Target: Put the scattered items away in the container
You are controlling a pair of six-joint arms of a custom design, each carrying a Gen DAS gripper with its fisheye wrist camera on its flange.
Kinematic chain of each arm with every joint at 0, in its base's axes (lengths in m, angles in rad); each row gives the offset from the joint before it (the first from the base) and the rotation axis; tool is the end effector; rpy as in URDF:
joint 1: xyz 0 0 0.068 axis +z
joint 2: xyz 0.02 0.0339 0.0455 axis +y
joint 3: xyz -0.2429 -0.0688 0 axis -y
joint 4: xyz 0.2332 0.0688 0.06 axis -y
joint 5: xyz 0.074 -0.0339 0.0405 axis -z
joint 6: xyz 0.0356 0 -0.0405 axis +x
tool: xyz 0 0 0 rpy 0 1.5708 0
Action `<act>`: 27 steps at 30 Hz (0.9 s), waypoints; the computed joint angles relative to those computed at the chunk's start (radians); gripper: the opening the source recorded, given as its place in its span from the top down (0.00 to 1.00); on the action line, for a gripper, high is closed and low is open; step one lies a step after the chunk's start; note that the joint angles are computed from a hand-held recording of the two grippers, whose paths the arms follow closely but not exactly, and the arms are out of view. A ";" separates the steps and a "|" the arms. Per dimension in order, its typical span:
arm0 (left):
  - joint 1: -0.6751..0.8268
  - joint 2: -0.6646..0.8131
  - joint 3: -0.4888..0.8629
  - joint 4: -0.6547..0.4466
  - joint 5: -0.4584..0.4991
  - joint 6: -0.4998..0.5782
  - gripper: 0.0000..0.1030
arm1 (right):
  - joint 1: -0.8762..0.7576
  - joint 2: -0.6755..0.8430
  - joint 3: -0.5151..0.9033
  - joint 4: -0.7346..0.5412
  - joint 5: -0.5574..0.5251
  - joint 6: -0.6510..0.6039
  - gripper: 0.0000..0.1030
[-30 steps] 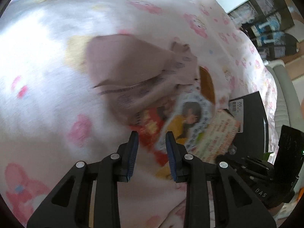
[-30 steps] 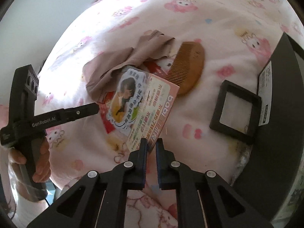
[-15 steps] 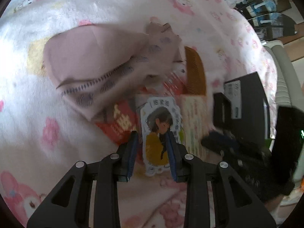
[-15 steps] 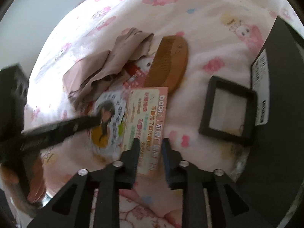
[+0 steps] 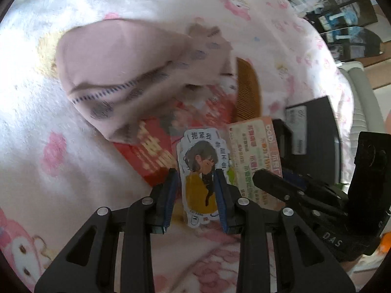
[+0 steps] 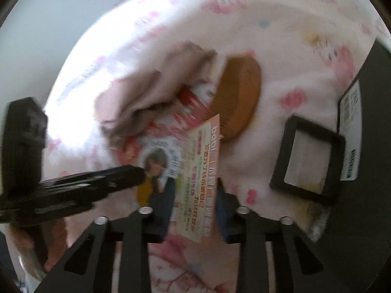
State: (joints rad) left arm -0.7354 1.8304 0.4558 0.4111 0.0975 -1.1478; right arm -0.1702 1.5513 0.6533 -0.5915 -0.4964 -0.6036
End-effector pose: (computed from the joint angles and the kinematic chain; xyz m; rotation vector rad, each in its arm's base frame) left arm 0.1824 -0.1697 0.0414 -0.5231 2.7068 -0.7775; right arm 0.2158 -0.0199 0.1064 -0.6337 2.7435 0.6176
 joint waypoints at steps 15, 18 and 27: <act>-0.141 -0.124 0.157 -0.254 -0.130 -0.062 0.76 | -0.144 -0.215 0.009 -0.243 -0.127 -0.134 0.95; -0.137 -0.140 0.101 -0.264 -0.157 -0.102 0.76 | -0.164 -0.199 -0.011 -0.235 -0.130 -0.160 0.95; -0.079 -0.067 -0.061 -0.014 -0.037 -0.179 0.60 | 0.135 -0.126 -0.069 0.087 0.074 0.102 0.73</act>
